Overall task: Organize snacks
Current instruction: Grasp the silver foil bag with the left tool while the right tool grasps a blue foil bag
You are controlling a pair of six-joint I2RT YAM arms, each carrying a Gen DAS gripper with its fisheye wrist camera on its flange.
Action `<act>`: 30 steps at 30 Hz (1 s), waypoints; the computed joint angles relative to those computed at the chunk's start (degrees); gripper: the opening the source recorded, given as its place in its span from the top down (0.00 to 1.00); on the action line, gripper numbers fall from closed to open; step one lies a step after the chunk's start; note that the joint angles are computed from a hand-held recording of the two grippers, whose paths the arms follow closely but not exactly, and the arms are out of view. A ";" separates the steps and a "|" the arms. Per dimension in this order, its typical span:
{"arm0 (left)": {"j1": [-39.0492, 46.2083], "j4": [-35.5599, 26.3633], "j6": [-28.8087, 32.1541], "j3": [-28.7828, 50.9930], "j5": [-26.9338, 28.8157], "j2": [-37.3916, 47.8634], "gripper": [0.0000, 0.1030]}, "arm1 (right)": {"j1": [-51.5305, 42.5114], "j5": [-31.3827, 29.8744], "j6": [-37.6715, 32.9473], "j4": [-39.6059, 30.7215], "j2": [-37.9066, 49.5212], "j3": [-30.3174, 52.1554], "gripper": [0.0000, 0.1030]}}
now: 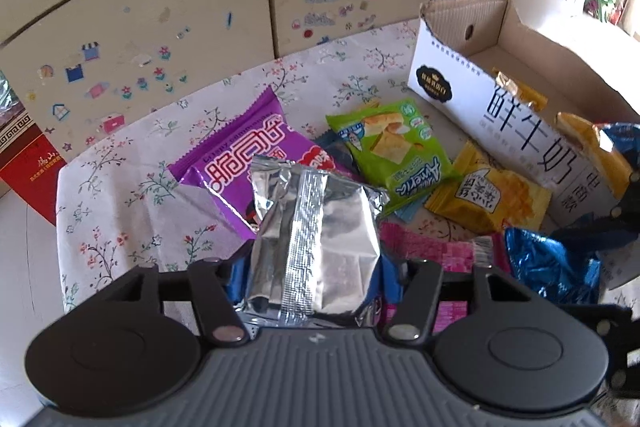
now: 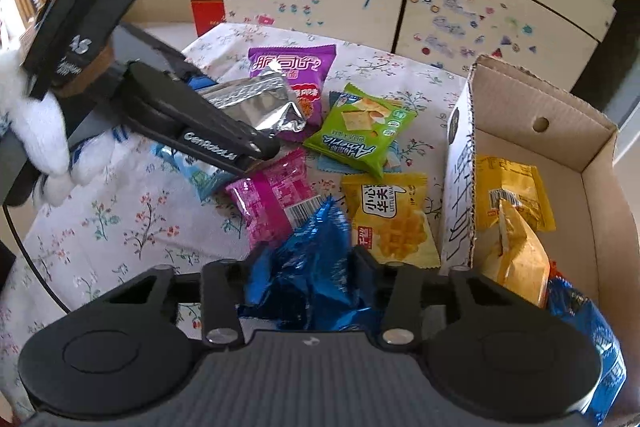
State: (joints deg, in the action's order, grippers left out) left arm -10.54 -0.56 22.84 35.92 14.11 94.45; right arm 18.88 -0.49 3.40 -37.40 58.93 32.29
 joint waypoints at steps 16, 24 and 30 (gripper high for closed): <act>1.26 -2.47 -0.62 -1.18 1.30 -3.72 0.42 | 2.78 0.03 -4.00 -0.09 0.59 -2.09 0.18; 1.29 -1.97 1.17 -1.92 0.88 -3.87 0.42 | 2.62 -1.66 -5.87 -1.02 -0.58 -3.17 0.14; 0.24 -0.29 0.86 -3.19 0.10 -4.19 0.42 | 1.83 -1.91 -2.62 -0.56 -0.13 -2.19 0.36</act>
